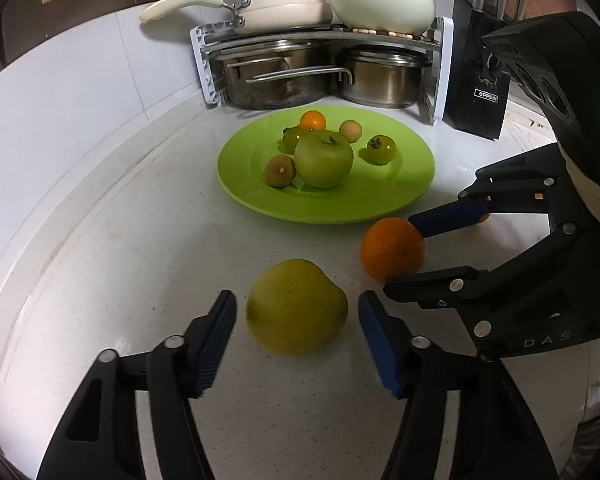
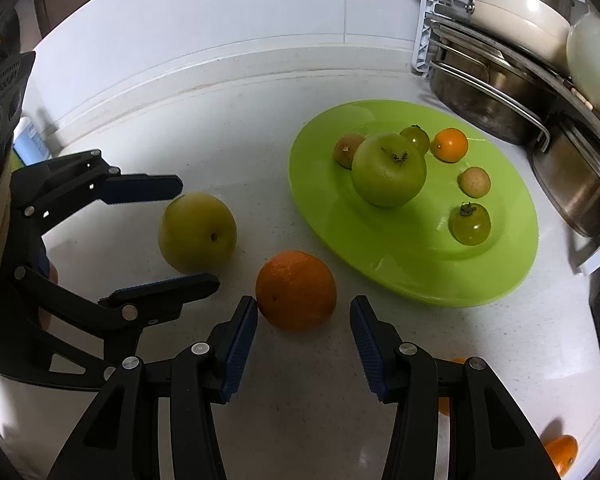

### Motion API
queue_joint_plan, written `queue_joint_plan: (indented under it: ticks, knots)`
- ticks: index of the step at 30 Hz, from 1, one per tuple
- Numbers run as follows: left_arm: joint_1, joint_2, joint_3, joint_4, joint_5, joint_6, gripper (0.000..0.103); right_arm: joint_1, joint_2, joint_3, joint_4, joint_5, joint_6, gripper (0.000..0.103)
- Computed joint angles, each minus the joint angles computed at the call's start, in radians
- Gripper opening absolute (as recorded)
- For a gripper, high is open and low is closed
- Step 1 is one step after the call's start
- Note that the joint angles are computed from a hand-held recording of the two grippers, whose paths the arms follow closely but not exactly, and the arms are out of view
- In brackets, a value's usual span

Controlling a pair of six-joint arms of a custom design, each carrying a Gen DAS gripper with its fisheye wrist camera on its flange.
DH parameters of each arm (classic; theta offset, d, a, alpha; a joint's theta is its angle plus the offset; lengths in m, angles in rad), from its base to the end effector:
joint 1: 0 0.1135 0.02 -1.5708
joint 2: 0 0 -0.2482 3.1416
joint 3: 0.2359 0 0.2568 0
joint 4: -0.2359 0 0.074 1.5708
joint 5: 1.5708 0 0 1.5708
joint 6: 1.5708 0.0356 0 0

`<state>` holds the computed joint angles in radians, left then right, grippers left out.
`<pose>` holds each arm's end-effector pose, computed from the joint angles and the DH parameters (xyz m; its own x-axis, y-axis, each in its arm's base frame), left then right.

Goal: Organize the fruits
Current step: 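Grasp the yellow pear with the left tool while the right tool grasps an orange, then carry the pear and the orange over the green plate with both tools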

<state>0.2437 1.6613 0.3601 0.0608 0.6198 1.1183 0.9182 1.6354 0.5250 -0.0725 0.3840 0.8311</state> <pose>0.1993 0.0282 0.0386 -0.4135 0.6515 -0.6360 0.8197 0.5705 0.0515 0.1571 0.1835 0.0651 -0.8595 0.0033 -0.5111 -0.0233 0.9987 0.0456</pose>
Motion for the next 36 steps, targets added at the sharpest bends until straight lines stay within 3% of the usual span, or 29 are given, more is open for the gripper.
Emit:
queue_joint_plan:
  ticks: [2, 8, 20, 31, 36]
  knots:
    - [0.000, 0.007, -0.002, 0.011, -0.002, -0.005, 0.053, 0.000, 0.004, -0.002, 0.008, -0.001, -0.001, 0.049]
    - [0.004, 0.005, -0.009, 0.021, 0.002, -0.016, 0.052, 0.008, 0.006, -0.002, 0.017, -0.005, -0.004, 0.041]
    - [0.009, -0.021, -0.017, -0.005, 0.006, -0.054, 0.052, 0.034, -0.003, -0.008, 0.015, 0.033, 0.027, 0.041]
    - [0.044, -0.144, -0.057, -0.054, 0.025, -0.111, 0.052, 0.070, -0.068, -0.033, -0.018, 0.086, 0.096, 0.041]
    - [0.064, -0.220, -0.071, -0.120, 0.060, -0.115, 0.052, 0.115, -0.129, -0.036, -0.092, 0.137, 0.153, 0.041]
